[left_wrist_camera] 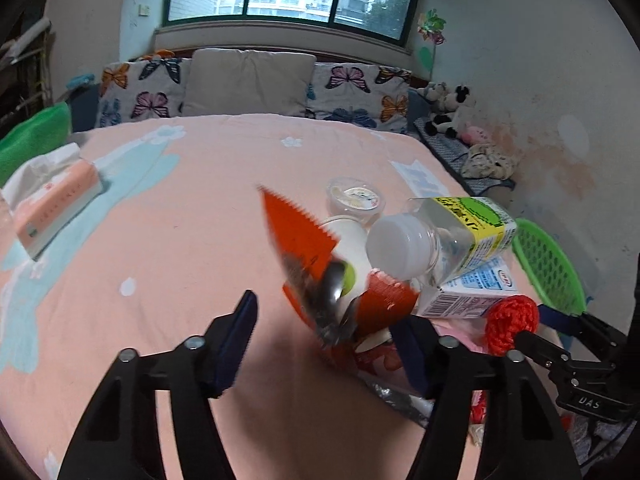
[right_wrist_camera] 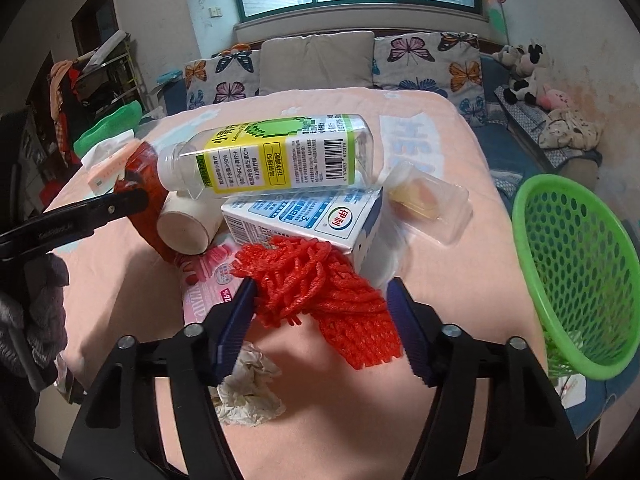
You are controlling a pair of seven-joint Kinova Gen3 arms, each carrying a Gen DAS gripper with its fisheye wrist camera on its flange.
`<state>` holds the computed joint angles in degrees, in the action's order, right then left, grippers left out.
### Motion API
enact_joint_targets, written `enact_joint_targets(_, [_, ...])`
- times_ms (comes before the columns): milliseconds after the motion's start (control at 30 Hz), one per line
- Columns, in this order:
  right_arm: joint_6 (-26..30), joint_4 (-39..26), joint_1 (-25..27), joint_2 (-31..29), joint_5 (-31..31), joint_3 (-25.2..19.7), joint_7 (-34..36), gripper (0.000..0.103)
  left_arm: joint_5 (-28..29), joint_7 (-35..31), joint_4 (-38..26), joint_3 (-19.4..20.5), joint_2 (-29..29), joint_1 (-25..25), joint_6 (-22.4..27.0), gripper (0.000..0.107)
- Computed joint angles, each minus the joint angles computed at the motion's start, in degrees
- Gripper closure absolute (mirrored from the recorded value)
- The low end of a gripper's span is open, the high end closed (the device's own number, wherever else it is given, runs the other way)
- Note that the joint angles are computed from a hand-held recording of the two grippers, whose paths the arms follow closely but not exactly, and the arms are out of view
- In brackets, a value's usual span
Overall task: Collect trash
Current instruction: 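Grasp the red mesh net with the right tool while the left tool grasps the orange wrapper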
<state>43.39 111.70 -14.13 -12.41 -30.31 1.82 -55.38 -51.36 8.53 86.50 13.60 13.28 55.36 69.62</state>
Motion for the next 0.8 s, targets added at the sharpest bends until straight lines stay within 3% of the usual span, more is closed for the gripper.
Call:
enact_joint_targets(67, [0.51, -0.12, -0.07, -0.05, -0.17, 0.15, 0.11, 0.043, -0.01, 0.04, 1.13, -0.05, -0.56, -0.59, -1.99, 0.056])
enact_joint_targets(233, [0.51, 0.10, -0.24, -0.78, -0.02, 0.14, 0.20, 0.053, 0.13, 2.40, 4.75, 0.27, -2.53, -1.96, -6.85, 0.083])
enact_joint_targets(333, [0.70, 0.41, -0.51, -1.49, -0.66, 0.83, 0.98, 0.060, -0.71, 3.45, 5.67, 1.00, -2.94, -2.07, -7.22, 0.095])
enact_joint_targets(500, [0.67, 0.86, -0.43, -2.34, -1.38, 1.52, 1.16, 0.070, -2.31, 5.43, 5.90, 2.14, -3.60, -1.32, -5.15, 0.102])
enact_joint_targets(800, [4.57, 0.40, -0.04, -3.43, -6.53, 6.43, 4.88, 0.077, -5.54, 6.05, 3.33, 4.90, -5.18, 0.74, 1.03, 0.103])
